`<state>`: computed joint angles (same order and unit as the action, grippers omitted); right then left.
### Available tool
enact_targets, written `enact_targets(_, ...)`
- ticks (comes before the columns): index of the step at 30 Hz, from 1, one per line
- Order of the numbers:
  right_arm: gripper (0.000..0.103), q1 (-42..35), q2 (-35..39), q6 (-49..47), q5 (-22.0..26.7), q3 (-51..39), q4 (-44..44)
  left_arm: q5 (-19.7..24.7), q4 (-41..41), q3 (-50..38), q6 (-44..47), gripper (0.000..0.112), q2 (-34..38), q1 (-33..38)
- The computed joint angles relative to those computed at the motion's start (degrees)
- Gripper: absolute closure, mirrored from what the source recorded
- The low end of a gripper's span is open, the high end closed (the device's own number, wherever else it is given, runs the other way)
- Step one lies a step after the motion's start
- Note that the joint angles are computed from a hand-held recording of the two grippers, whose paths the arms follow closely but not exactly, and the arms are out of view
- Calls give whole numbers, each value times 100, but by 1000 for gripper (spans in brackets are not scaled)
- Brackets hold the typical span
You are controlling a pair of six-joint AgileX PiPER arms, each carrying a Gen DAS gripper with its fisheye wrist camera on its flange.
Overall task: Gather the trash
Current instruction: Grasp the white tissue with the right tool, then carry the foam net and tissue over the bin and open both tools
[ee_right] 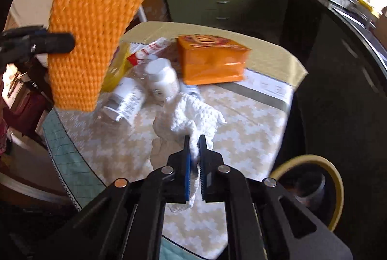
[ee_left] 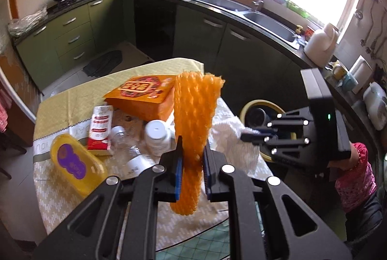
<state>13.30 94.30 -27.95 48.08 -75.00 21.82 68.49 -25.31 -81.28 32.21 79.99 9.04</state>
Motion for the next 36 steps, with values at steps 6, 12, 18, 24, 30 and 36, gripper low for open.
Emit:
enact_targets(6,96,-2069,-244,148,-119,526,-636,-662,165,105,-762,99,532,-2082)
enact_targets(12,96,-3129,228,23,-500,655,-780,-1099,363,-579,-1608,99,1971,-3376)
enact_targets(18,91,-3182,746,177,-585,493,-895,-1218,732,-1474,-2331,94,3325,-3719)
enact_targets(24,79,-3206,603,113,-536,626,-901,-1315,1092,-1630,-2661,68,3691,-3842)
enact_targets(30,73,-3353,300,26,-281,655,-794,-1405,1050,-1393,-2606,65,3504,-3681)
enact_targets(36,58,-3445,268,-59,-51,580,-584,-1665,839,-480,-2246,53,2360,-3290)
